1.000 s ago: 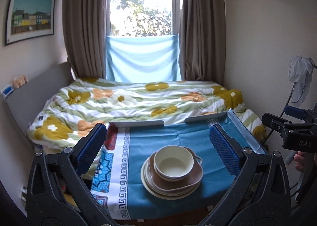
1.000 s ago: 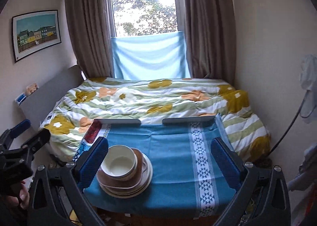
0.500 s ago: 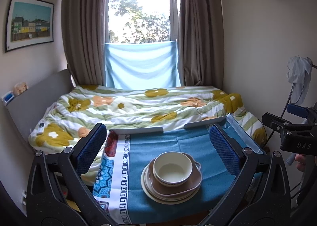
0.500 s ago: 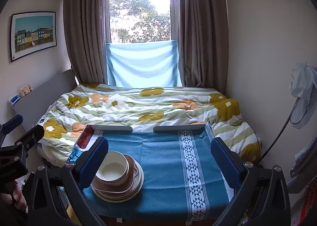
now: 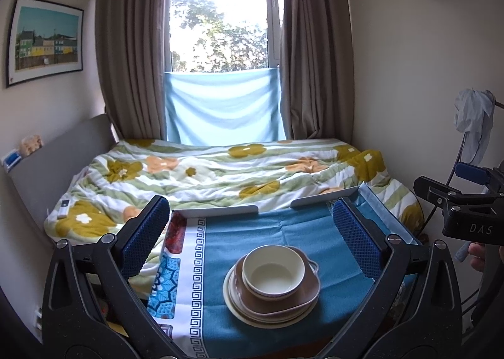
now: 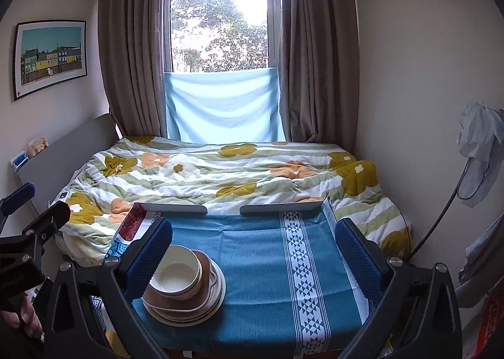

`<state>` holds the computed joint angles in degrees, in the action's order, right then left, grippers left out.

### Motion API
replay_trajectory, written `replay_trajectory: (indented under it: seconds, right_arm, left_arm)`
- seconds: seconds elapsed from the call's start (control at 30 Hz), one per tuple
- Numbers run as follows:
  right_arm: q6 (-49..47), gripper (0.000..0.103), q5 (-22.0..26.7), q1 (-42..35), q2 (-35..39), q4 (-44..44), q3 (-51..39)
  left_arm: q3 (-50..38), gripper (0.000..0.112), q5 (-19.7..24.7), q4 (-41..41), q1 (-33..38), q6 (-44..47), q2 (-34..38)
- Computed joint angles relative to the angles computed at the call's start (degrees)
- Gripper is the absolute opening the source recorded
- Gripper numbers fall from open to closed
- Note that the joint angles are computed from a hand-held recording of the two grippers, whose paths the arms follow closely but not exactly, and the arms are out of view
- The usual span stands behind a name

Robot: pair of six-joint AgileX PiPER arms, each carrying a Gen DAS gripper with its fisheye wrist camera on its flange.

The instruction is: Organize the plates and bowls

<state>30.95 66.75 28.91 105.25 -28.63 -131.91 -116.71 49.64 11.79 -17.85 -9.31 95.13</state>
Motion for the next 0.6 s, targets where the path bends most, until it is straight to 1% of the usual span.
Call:
replay_trajectory:
  seconds: [0.23,0.33,0.6]
  right_arm:
    - [-0.20,0.103,0.13,-0.09,0.11,0.17,-0.23]
    - [-0.42,0.103,0.27,-0.17,0.25,0.21,-0.56]
    - [-0.41,0.103,-0.49,-0.66,0.15,0.20,-0.10]
  left_arm:
    - [-0.91,0.103,0.32,-0.24,0.07,0.31,0.70]
    - [-1.95,0.103,1.19,-0.84,0.28,0.95,1.24]
    - [-3.03,0.103,1.58,-1.66,0.81,1.86,2.06]
